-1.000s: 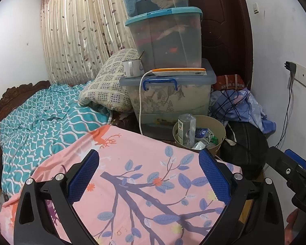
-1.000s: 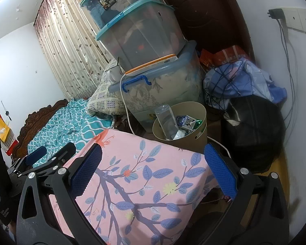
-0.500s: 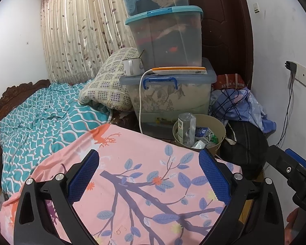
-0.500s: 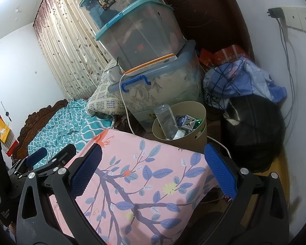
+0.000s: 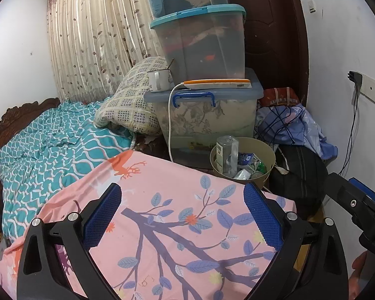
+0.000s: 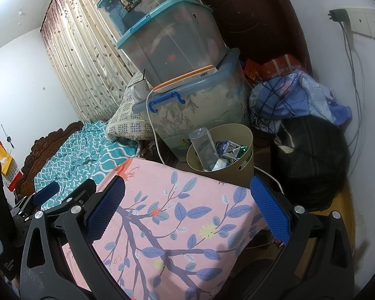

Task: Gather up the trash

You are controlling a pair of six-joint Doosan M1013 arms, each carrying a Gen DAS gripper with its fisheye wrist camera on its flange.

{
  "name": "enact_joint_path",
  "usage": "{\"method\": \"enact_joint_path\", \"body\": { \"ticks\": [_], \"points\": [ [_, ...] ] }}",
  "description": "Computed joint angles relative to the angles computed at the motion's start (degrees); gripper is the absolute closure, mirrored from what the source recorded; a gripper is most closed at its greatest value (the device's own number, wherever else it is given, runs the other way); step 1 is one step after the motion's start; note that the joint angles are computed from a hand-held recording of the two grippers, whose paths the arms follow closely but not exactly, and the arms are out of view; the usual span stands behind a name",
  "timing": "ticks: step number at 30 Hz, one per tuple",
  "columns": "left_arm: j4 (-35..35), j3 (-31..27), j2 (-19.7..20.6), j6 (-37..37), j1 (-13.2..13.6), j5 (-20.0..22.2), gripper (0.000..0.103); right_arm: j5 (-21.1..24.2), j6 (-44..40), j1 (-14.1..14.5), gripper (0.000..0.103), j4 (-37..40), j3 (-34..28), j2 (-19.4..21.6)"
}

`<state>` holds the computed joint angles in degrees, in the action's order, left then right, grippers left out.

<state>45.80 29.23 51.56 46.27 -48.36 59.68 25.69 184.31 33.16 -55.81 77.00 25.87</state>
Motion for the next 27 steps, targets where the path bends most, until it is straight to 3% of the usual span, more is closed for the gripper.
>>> {"method": "enact_joint_path", "body": {
  "ticks": [27],
  "points": [
    [-0.2, -0.9, 0.4, 0.5, 0.0, 0.5, 0.009, 0.0, -0.5, -0.1, 0.004, 0.6, -0.1, 0.0]
  ]
}}
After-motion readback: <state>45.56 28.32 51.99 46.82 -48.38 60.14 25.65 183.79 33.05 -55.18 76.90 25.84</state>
